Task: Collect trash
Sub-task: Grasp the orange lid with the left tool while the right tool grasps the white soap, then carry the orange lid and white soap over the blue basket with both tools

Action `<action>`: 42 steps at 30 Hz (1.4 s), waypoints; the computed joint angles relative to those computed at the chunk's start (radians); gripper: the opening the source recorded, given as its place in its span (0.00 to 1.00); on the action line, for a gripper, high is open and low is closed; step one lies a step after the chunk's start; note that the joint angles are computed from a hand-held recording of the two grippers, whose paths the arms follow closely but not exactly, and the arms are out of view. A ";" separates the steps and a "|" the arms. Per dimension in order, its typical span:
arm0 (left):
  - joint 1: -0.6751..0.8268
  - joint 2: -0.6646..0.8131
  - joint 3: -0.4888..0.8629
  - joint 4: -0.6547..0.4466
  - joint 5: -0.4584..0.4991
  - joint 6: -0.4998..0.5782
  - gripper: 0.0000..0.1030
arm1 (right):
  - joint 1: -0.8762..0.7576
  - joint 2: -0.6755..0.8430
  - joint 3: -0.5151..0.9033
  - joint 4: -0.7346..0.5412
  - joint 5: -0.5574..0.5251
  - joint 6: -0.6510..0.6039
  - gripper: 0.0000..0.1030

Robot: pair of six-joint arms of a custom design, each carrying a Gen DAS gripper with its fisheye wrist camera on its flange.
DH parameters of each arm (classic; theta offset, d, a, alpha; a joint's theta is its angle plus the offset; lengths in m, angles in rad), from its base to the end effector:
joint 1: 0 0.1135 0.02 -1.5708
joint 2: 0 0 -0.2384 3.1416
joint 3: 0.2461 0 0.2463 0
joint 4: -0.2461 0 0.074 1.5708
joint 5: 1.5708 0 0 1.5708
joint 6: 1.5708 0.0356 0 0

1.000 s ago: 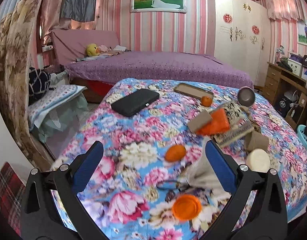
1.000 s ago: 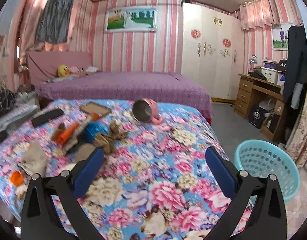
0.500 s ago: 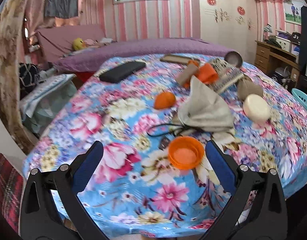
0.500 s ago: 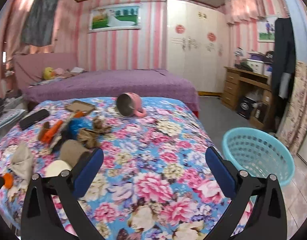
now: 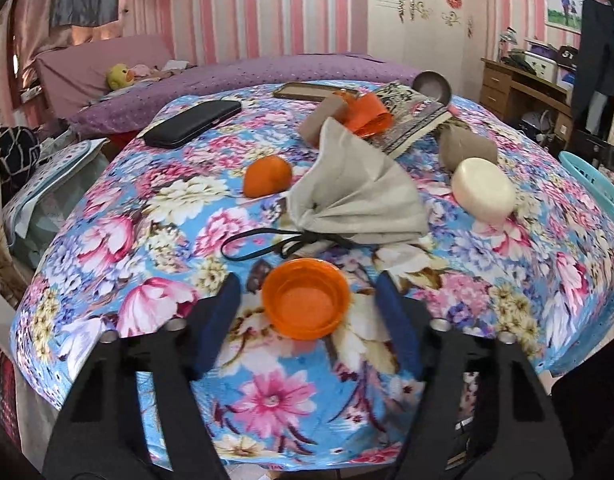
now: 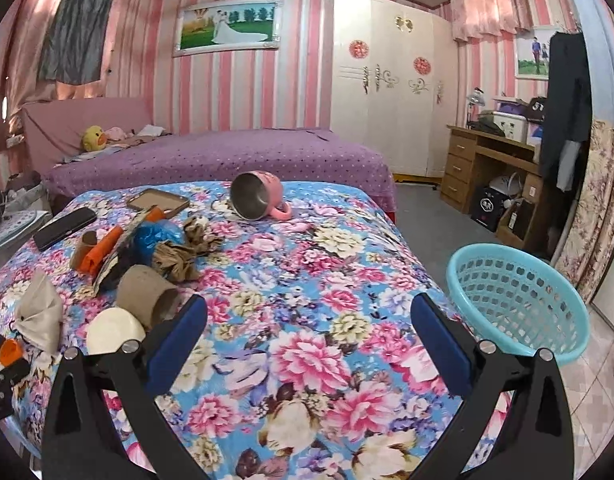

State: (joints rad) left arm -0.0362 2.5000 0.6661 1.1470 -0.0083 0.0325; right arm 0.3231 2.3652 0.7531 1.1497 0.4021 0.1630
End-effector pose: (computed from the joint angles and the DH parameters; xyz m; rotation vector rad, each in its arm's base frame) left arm 0.2914 -0.0103 -0.0596 0.0731 2.2565 0.0074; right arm 0.3228 0.0934 -0.0082 0.0906 1.9930 -0.0967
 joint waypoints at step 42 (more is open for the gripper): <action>0.131 -0.209 0.069 -0.200 -0.015 -0.144 0.38 | 0.233 0.193 0.419 -0.410 -0.094 0.020 0.60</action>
